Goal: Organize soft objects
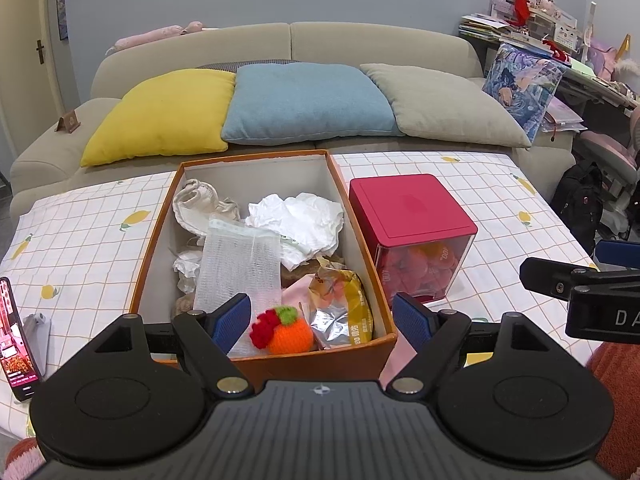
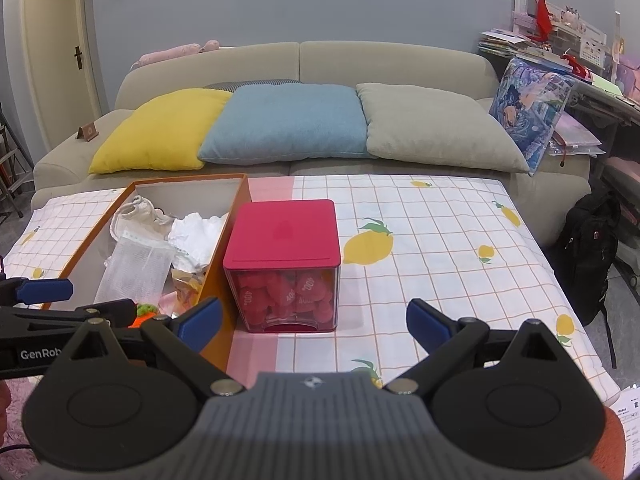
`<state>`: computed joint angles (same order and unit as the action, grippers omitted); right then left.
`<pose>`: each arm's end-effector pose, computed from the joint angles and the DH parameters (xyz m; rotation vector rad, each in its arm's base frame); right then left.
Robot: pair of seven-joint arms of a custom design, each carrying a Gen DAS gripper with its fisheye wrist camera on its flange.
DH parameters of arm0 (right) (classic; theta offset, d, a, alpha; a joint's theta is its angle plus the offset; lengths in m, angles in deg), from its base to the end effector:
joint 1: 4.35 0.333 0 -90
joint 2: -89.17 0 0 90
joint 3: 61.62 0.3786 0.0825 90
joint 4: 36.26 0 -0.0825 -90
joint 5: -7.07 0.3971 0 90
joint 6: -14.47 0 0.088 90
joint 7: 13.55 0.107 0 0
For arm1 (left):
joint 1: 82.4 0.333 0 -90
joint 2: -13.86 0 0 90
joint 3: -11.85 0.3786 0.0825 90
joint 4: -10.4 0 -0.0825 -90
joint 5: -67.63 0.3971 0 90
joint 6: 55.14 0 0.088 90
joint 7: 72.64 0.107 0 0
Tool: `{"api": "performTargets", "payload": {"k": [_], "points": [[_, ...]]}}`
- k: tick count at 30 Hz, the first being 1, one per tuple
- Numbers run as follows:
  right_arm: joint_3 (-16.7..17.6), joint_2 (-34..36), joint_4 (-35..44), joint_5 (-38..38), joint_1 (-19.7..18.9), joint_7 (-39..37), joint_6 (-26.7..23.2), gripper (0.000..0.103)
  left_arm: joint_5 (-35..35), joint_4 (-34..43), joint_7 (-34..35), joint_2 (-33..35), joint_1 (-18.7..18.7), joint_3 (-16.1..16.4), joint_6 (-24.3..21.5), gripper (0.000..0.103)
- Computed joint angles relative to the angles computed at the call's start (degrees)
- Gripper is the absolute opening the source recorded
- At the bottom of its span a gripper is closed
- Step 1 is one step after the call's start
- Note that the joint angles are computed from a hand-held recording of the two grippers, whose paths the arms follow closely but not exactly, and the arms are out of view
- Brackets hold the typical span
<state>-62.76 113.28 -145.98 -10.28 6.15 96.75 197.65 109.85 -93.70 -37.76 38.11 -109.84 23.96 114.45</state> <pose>0.6947 0.1449 0.4232 -1.7855 1.5760 -0.6753 0.6742 -0.2539 0.4282 -1.7191 1.7854 -0.7492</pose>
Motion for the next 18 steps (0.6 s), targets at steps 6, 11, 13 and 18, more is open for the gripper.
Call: {"api": "performTargets", "payload": {"k": [6, 11, 13, 18], "points": [[0.18, 0.04, 0.05, 0.06, -0.12, -0.26, -0.18, 0.097, -0.21, 0.04, 0.24, 0.03, 0.31, -0.28, 0.02, 0.094], [0.16, 0.02, 0.04, 0.1, -0.15, -0.35, -0.26, 0.097, -0.58, 0.05, 0.78, 0.03, 0.48, -0.48, 0.18, 0.094], [0.28, 0.04, 0.06, 0.14, -0.23, -0.41, -0.26, 0.097, -0.74, -0.04, 0.96, 0.0, 0.44, -0.41, 0.33, 0.094], [0.6, 0.02, -0.1, 0.17, -0.5, -0.66, -0.46, 0.097, -0.88, -0.08, 0.96, -0.01, 0.11, -0.09, 0.29, 0.094]]}}
